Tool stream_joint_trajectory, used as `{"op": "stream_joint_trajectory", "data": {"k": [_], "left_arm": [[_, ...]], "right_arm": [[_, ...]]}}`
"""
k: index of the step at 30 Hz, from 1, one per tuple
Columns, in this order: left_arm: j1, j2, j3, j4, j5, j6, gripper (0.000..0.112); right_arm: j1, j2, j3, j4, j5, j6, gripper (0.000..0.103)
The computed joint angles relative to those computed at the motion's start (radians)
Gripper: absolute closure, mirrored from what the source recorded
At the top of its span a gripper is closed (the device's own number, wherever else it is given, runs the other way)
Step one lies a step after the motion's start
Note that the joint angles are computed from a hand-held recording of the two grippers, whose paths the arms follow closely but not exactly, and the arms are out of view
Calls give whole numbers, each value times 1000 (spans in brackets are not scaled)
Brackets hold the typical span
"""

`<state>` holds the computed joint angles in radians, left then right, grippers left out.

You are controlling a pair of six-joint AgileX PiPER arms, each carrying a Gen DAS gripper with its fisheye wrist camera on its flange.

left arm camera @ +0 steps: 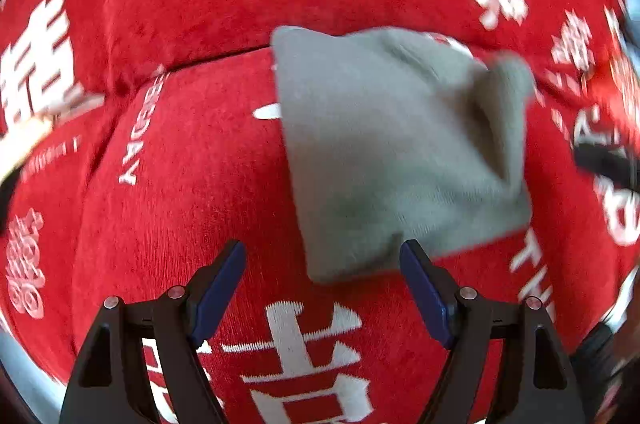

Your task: Fold small clothes

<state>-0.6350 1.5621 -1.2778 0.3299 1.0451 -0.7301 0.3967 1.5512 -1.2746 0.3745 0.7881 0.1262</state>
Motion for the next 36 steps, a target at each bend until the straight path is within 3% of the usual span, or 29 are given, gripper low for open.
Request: {"op": "stream_joint_trajectory", "data": {"k": [4, 7, 10, 12, 13, 15, 17, 21, 25, 28, 31, 34, 36], "left_arm": [[-73, 118, -63, 119, 13, -14, 32], [-34, 181, -115, 101, 5, -1, 32], [49, 149, -90, 16, -34, -12, 32], [125, 85, -20, -78, -108, -18, 32], [169, 50, 19, -128, -143, -21, 33], [239, -4, 89, -228, -197, 12, 33], [286, -53, 163, -310, -241, 45, 33], [292, -81, 246, -356, -286, 60, 33], [247, -88, 237, -283, -256, 40, 32], [256, -164, 243, -316, -225, 106, 32], [252, -245, 221, -309, -187, 144, 32], [252, -217, 137, -300, -173, 172, 32], [238, -151, 59, -284, -163, 175, 32]], "right_arm": [[-13, 106, -129, 37, 65, 68, 0], [-10, 208, -254, 37, 145, 121, 0], [16, 325, -394, -13, 242, 173, 1], [27, 353, -421, -54, 247, 196, 22], [24, 362, -429, -45, 252, 188, 54], [12, 343, -397, -16, 237, 181, 67], [7, 275, -290, 38, 143, 122, 76], [17, 194, -80, 78, 16, 63, 76], [-48, 165, 83, 315, -84, -99, 71], [-64, 130, 77, 297, -42, -98, 58], [-79, 70, 71, 214, -43, -66, 29], [-113, 65, 36, 234, -57, -85, 27], [-116, 117, -47, 210, -20, -57, 27]]}}
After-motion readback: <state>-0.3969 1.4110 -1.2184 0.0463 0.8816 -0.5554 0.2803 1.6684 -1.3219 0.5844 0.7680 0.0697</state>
